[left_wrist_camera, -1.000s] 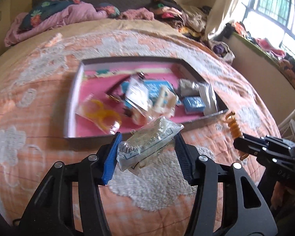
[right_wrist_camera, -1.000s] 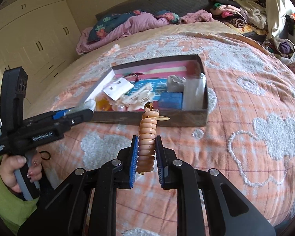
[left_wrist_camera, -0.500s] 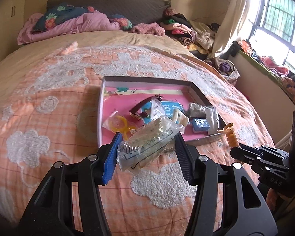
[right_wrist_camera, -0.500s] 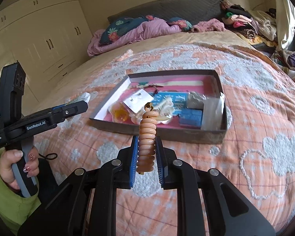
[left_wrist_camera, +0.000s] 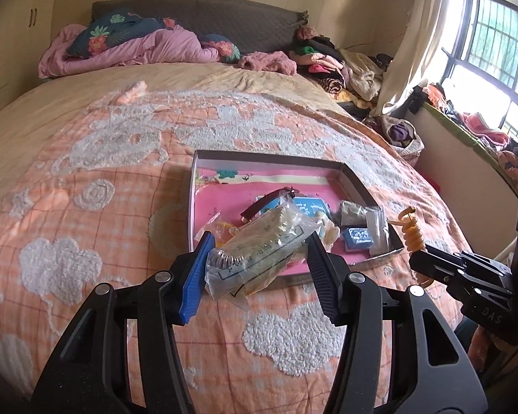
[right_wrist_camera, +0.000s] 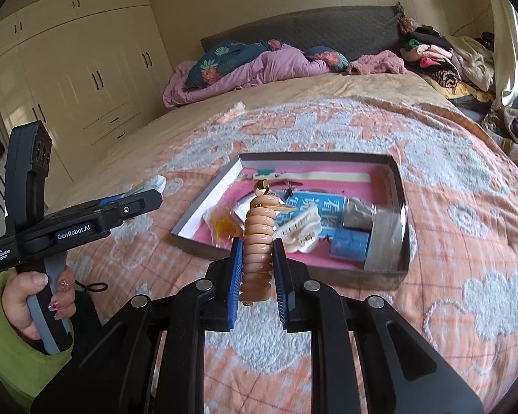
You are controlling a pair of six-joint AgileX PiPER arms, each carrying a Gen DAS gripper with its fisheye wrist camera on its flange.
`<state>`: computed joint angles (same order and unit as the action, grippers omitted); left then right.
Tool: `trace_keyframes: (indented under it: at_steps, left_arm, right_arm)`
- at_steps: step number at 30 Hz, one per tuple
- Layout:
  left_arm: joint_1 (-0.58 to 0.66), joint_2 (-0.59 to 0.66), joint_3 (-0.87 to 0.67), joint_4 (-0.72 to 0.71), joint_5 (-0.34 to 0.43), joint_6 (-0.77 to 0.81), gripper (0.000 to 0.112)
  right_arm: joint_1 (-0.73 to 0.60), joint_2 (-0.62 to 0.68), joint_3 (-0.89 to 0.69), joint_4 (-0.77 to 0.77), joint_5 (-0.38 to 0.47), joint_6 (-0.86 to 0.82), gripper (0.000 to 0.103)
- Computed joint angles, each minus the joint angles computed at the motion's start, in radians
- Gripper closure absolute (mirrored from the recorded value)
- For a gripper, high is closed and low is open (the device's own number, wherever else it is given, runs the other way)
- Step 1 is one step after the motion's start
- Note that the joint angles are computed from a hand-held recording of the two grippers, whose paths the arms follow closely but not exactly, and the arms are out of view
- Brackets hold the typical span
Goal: Organize jewelry
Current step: 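Lower the silver-clip bag and spiral hair tie into the pink box and release both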
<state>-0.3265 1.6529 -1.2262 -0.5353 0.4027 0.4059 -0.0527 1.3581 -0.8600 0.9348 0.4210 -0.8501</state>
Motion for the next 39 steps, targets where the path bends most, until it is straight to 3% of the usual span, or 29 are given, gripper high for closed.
trace_keyframes:
  at_steps: [4,12,22,34,39]
  left_arm:
    - [-0.011,0.036,-0.043,0.056,0.002,-0.051,0.067]
    - [-0.039,0.177,-0.174,0.255,0.033,-0.234,0.066]
    - [-0.049,0.322,-0.327,0.374,0.075,-0.342,0.066]
    - [-0.041,0.390,-0.384,0.368,0.097,-0.348,0.065]
    - [-0.045,0.392,-0.385,0.372,0.103,-0.352,0.065]
  right_arm:
    - [0.006,0.042,-0.038,-0.025,-0.025,0.010,0.086]
    - [0.007,0.252,-0.188,-0.189,-0.078,0.146,0.086]
    - [0.003,0.405,-0.348,-0.311,-0.049,0.263,0.086]
    - [0.002,0.477,-0.383,-0.308,-0.021,0.282,0.086]
    - [-0.001,0.471,-0.370,-0.299,-0.027,0.284,0.081]
